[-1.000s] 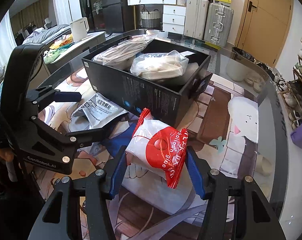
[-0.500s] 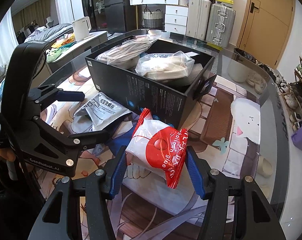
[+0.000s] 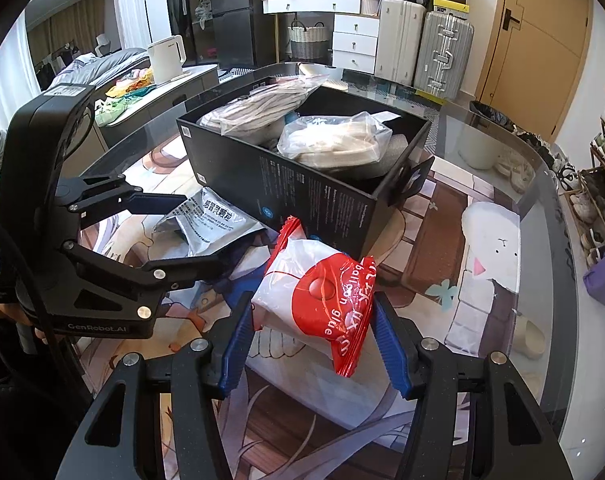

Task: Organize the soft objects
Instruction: 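Close the left gripper on the second white medicine sachet while the right gripper lifts the glue pack, then carry the sachet in the left gripper and glue pack in the right gripper over the box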

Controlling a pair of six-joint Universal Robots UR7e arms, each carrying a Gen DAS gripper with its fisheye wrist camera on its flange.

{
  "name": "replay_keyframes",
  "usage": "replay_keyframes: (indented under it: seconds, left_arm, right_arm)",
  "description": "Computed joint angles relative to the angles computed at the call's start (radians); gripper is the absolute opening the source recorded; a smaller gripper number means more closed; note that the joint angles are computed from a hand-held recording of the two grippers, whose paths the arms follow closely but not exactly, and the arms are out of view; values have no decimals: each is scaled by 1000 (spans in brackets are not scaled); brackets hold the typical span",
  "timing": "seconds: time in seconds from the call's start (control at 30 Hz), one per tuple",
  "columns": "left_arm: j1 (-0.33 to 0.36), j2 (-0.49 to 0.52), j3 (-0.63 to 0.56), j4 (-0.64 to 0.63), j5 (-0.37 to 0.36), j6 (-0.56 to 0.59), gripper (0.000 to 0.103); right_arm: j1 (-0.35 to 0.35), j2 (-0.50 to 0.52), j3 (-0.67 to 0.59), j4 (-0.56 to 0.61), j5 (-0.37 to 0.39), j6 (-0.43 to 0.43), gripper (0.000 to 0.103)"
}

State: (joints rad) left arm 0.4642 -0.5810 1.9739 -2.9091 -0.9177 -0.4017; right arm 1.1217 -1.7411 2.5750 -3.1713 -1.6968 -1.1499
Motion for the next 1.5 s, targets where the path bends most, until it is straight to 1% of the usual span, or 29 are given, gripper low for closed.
replay_keyframes:
  seconds: [0.3,0.57,0.63,0.8,0.9,0.97,1.13,1.23,1.33,1.4,1.5]
  left_arm:
    - [-24,-29,30,-40,6,53,63]
    - [-46,-67,60,-104,-21,105,63]
    - [-55,-79,67,-118,-19,112,63]
    - [-76,-97,80,-155,1,123,63]
    - [-83,-109,88,-177,13,130,63]
    - [-85,-117,94,-192,23,136,63]
    - [-76,-121,86,-200,56,138,63]
    - [-65,-120,73,-197,74,140,63]
    - [-56,-117,57,-205,95,153,63]
    - [-46,-116,47,-212,100,159,63]
    - [-24,-107,21,-227,98,179,63]
  right_arm:
    - [3,-30,5,10,10,-2,58]
    - [3,-73,15,37,40,-10,58]
    - [0,-101,20,55,64,-14,58]
    - [-19,-197,25,140,153,-27,58]
    - [-21,-234,34,151,179,-33,58]
    - [-8,-238,34,150,182,-24,58]
    - [-12,-264,39,146,223,-13,58]
    - [2,-255,34,132,227,-2,58]
    - [29,-224,18,108,213,16,58]
    - [51,-193,3,80,196,41,58]
    - [67,-151,-19,35,206,80,58]
